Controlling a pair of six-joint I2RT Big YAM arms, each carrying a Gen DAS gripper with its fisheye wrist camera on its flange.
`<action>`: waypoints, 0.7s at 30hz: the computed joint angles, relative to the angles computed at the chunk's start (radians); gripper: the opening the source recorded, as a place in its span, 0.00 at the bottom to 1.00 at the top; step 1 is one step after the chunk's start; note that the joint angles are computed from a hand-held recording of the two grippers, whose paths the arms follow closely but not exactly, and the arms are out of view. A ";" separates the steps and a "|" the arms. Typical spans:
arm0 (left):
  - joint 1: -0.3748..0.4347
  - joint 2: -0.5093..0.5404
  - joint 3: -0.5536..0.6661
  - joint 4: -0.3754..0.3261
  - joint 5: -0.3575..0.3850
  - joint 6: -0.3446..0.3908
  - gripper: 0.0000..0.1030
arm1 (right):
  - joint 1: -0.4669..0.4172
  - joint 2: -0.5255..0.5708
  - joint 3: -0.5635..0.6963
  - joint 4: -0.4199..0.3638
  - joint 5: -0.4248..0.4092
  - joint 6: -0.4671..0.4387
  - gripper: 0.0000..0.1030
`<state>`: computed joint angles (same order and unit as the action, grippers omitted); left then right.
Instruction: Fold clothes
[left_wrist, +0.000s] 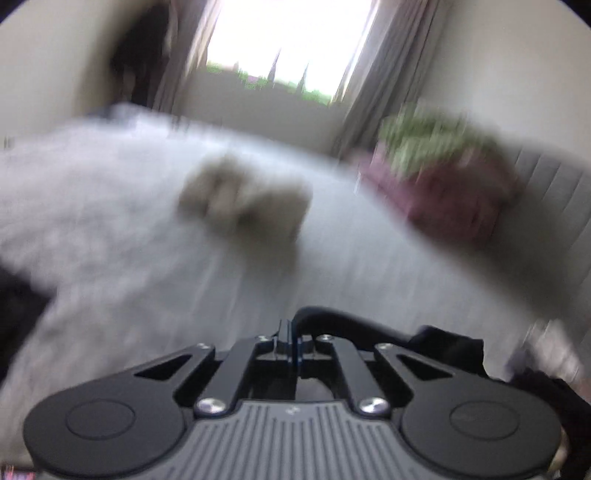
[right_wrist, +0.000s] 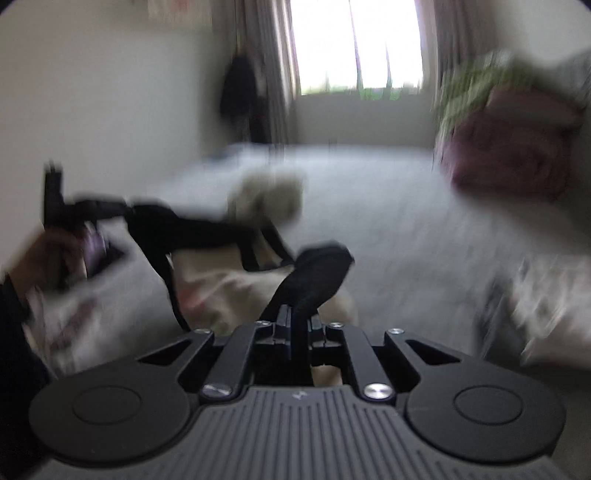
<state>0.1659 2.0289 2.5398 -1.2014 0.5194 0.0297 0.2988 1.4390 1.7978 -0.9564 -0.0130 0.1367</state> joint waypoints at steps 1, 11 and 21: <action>-0.006 0.028 0.045 -0.066 -0.008 0.058 0.02 | 0.001 0.032 0.013 -0.040 0.008 0.008 0.09; -0.059 -0.053 -0.103 0.052 0.012 0.285 0.68 | -0.038 0.055 -0.002 -0.048 0.007 0.191 0.42; -0.104 -0.018 -0.072 -0.067 -0.008 0.560 0.74 | -0.054 0.171 0.151 -0.139 -0.095 0.235 0.42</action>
